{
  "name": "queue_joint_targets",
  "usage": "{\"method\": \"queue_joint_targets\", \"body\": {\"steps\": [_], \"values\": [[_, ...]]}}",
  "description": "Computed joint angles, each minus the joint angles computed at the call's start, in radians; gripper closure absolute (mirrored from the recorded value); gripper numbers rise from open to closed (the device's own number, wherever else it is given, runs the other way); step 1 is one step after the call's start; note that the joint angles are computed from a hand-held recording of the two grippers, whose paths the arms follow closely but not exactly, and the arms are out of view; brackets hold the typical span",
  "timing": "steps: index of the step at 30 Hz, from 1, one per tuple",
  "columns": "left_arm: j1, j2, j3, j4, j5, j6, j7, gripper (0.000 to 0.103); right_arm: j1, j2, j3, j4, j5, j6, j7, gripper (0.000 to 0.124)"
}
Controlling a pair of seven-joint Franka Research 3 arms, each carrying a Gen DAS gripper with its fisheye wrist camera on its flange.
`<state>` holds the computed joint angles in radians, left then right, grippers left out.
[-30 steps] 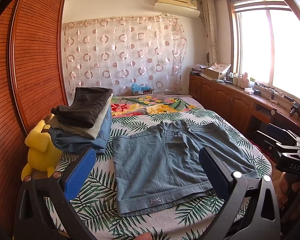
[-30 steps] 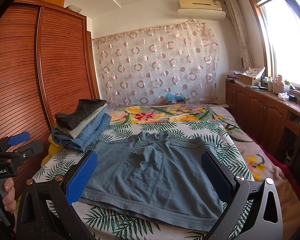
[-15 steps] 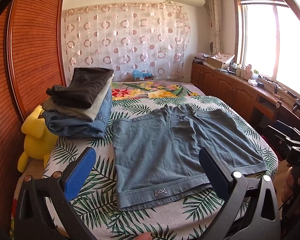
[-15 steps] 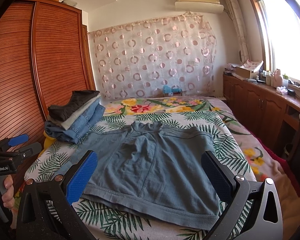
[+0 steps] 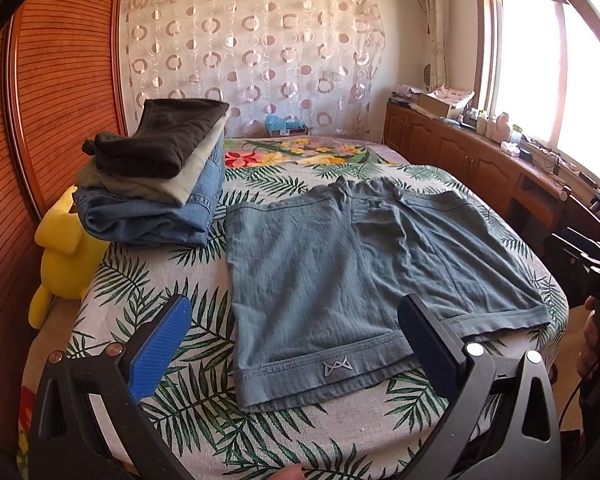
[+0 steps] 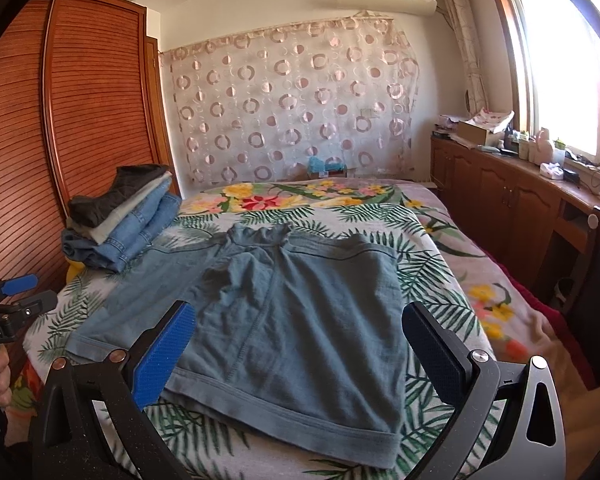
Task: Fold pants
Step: 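Move the right tool to the shorts' leg hem and close on it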
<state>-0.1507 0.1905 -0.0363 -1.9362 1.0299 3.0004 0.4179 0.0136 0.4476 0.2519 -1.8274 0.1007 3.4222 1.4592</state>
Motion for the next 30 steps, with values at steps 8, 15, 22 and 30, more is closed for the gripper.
{"method": "queue_joint_targets", "body": {"steps": [8,15,22,30], "values": [[0.023,0.045,-0.022,-0.005,-0.164,-0.017,0.17,0.0,0.066,0.002,-0.092,0.044,0.082,-0.126,-0.06,0.031],[0.028,0.065,-0.029,-0.009,-0.29,-0.028,0.288,0.0,0.116,0.025,-0.172,0.159,0.153,-0.28,-0.106,0.048],[0.057,0.103,-0.065,0.001,-0.462,-0.034,0.448,0.0,0.158,0.134,-0.245,0.394,0.155,-0.478,-0.079,0.076],[0.057,0.114,-0.062,-0.003,-0.557,-0.05,0.537,0.0,0.155,0.355,-0.285,0.822,0.103,-0.773,0.025,0.088]]}}
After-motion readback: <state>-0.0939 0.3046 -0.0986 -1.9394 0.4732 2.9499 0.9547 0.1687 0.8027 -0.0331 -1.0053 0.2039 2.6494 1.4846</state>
